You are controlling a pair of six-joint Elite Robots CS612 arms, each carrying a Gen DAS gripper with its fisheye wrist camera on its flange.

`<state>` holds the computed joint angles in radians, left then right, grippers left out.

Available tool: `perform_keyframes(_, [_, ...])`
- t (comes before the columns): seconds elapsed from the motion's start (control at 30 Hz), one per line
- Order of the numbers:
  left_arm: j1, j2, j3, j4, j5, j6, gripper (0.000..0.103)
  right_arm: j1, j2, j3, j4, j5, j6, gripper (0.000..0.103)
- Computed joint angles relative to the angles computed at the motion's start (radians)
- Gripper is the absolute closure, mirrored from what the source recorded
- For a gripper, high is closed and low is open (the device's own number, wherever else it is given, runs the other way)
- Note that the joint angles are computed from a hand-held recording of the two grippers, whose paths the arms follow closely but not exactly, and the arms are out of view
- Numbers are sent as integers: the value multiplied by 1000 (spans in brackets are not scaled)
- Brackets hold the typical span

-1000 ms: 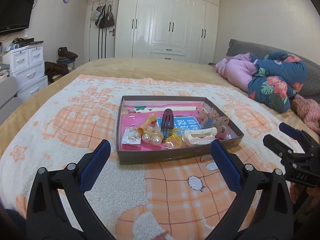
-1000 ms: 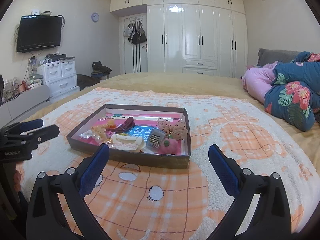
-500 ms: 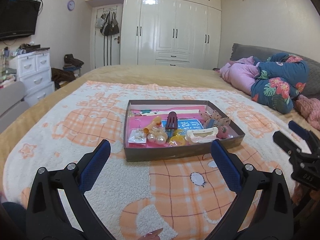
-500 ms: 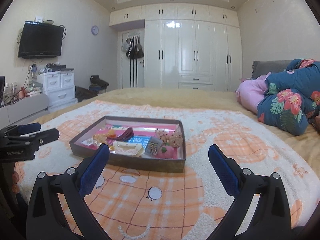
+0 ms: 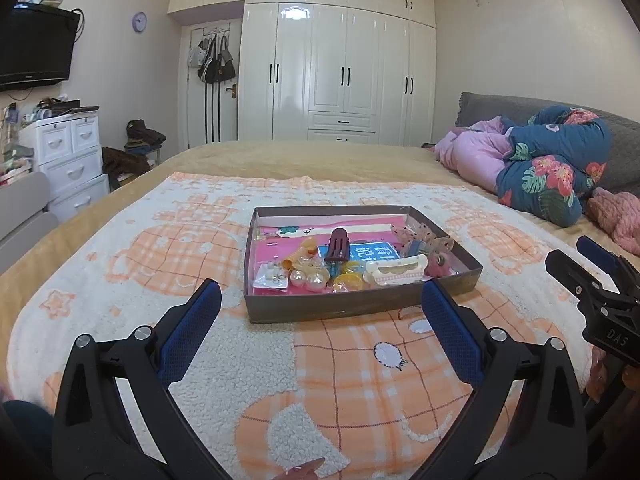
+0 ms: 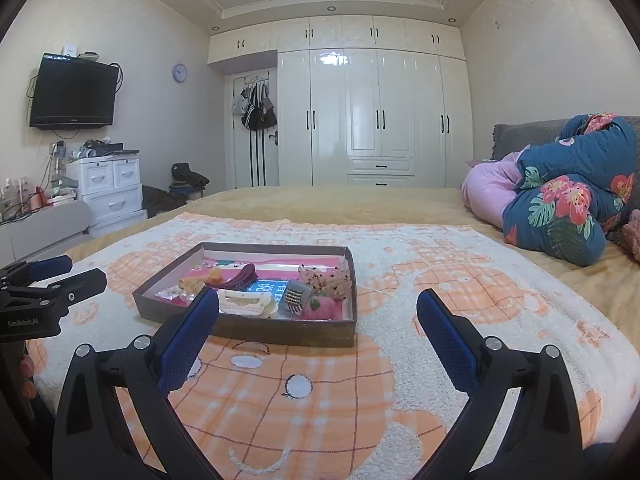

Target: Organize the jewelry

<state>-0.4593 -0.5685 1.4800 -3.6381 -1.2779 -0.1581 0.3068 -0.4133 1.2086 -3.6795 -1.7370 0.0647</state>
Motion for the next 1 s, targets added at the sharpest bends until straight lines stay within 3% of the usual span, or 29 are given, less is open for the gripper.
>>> perform_keyframes(1.0, [0, 0, 0, -3, 4, -2, 11, 3, 4, -5, 0, 6, -9, 6])
